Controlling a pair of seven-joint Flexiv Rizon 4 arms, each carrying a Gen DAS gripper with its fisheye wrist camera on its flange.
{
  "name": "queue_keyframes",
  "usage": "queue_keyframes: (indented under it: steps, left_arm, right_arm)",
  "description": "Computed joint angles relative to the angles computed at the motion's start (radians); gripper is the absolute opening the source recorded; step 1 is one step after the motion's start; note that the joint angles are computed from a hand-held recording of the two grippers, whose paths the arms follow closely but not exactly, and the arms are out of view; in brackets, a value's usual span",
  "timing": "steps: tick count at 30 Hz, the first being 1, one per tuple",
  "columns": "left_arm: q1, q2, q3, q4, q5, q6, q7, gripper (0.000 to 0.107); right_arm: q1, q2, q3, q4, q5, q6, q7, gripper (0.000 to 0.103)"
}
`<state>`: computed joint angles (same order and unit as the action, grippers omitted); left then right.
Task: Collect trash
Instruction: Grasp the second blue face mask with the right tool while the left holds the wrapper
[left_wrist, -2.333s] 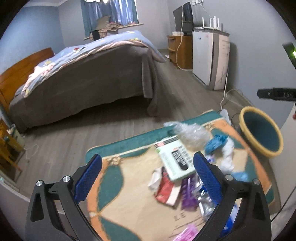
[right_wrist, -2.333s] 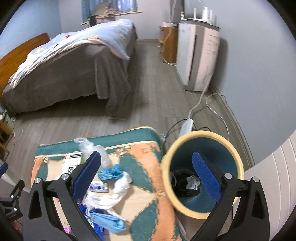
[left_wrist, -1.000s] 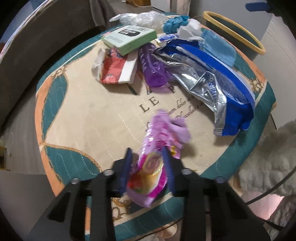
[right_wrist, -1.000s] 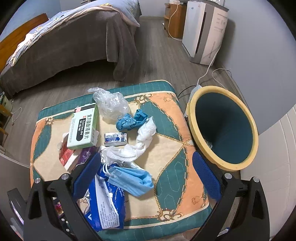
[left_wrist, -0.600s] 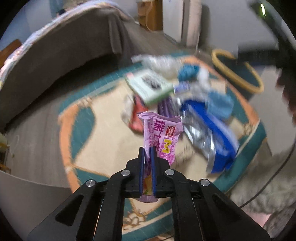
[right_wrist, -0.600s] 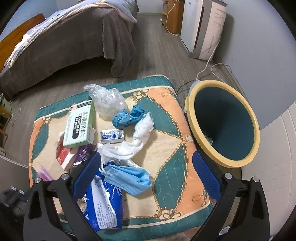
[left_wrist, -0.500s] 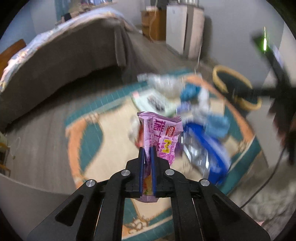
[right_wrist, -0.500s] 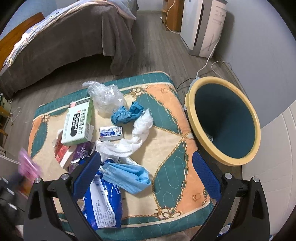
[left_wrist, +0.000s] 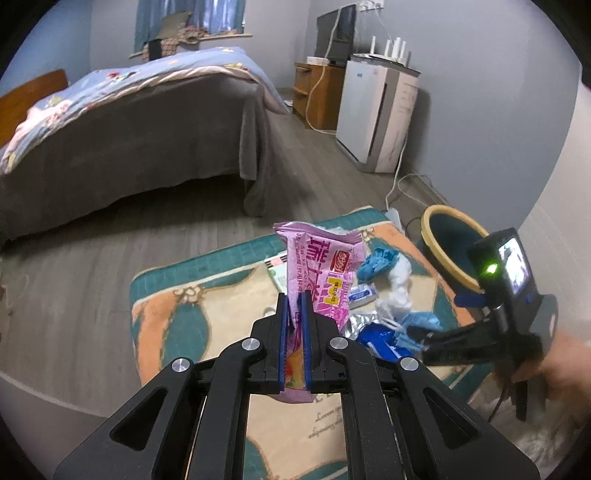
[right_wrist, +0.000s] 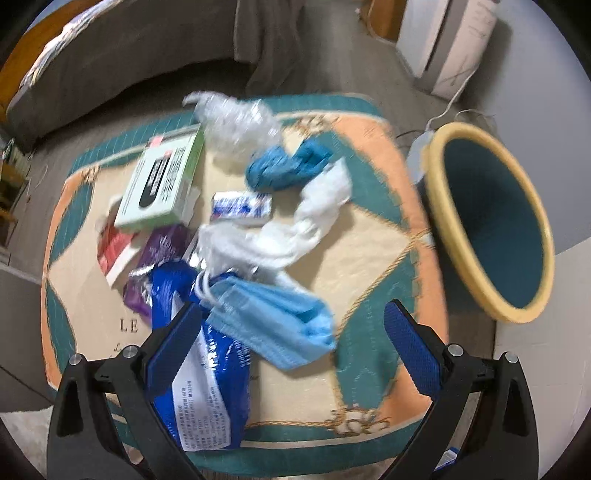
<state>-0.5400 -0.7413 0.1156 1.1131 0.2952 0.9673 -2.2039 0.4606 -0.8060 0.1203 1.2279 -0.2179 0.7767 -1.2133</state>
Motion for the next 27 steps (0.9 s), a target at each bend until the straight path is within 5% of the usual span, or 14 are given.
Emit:
queue_keyframes:
  steps: [1,6,9,14,27]
  left_arm:
    - [0.003,-0.002,-0.004,-0.002,-0.003,0.001,0.004,0.008]
    - [0.011,-0.011,-0.01,-0.007,-0.015,0.015,0.019,0.008]
    - [0.01,-0.018,-0.008,-0.015,-0.021,0.003,0.02,0.008]
    - [0.004,-0.02,-0.002,-0.019,-0.019,0.007,0.012,0.008]
    - [-0.011,-0.029,0.014,-0.045,0.004,-0.008,-0.024,0.008]
  right_arm:
    - [-0.001,-0.007,0.007,-0.008,0.004,-0.011,-0.009,0.086]
    - [-0.012,-0.028,0.047,-0.056,0.05,-0.084,-0.086,0.026]
    - [-0.01,-0.011,0.048,-0.039,0.063,-0.053,-0.109,0.015]
    - [-0.021,0.02,0.057,-0.021,0.094,-0.011,-0.131,0.007]
    - [-0.066,0.086,0.081,-0.044,0.173,0.133,-0.177,0.007]
